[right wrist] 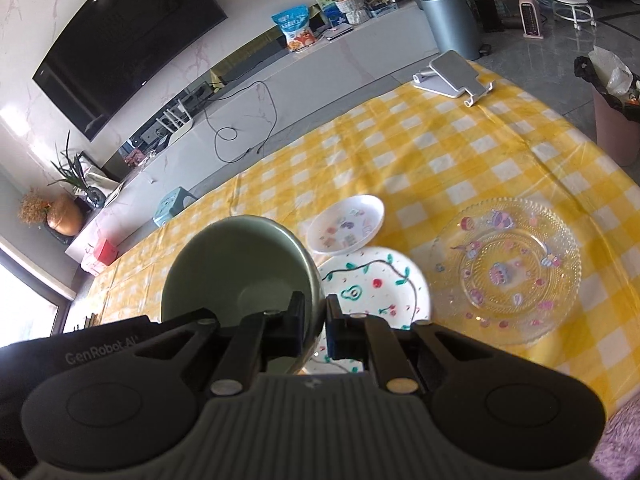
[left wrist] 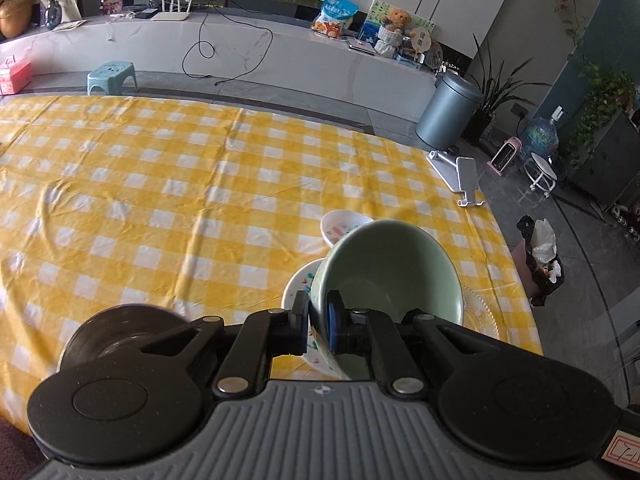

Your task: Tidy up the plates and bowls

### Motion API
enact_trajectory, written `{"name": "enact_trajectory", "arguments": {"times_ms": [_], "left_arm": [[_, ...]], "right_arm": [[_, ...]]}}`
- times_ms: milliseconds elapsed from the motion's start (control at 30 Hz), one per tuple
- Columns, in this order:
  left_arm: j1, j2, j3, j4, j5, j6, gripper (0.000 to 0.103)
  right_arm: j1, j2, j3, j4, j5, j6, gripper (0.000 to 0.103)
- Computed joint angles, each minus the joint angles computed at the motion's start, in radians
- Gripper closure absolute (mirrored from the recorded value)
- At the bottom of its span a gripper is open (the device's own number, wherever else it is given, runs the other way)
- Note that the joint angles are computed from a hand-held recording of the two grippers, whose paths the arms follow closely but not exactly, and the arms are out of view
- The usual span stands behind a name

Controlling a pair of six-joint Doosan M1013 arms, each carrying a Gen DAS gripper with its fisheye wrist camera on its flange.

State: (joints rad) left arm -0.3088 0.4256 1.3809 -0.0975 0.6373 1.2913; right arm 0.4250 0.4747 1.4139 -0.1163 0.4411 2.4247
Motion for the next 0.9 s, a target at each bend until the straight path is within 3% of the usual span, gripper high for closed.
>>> {"name": "enact_trajectory", "arguments": {"times_ms": [133,467,900], "left_arm": [[0.026,-0.039,0.051,-0.004,0.000,-0.004,0.094],[0.098,-0.098,0.130,-0.027,0.036,0.015,0.093],[0.135,-0.097,0.160,-0.107,0.076,0.091,0.092]], "right_arm": [[0.036,-0.003,-0.015,-0.021,0.027,-0.026,0.095],[0.095,0.029,-0.070,0.133,0.084,-0.222,0.095],[0.112,0.064,-0.108,0.174,0.171,-0.247,0.095]]}}
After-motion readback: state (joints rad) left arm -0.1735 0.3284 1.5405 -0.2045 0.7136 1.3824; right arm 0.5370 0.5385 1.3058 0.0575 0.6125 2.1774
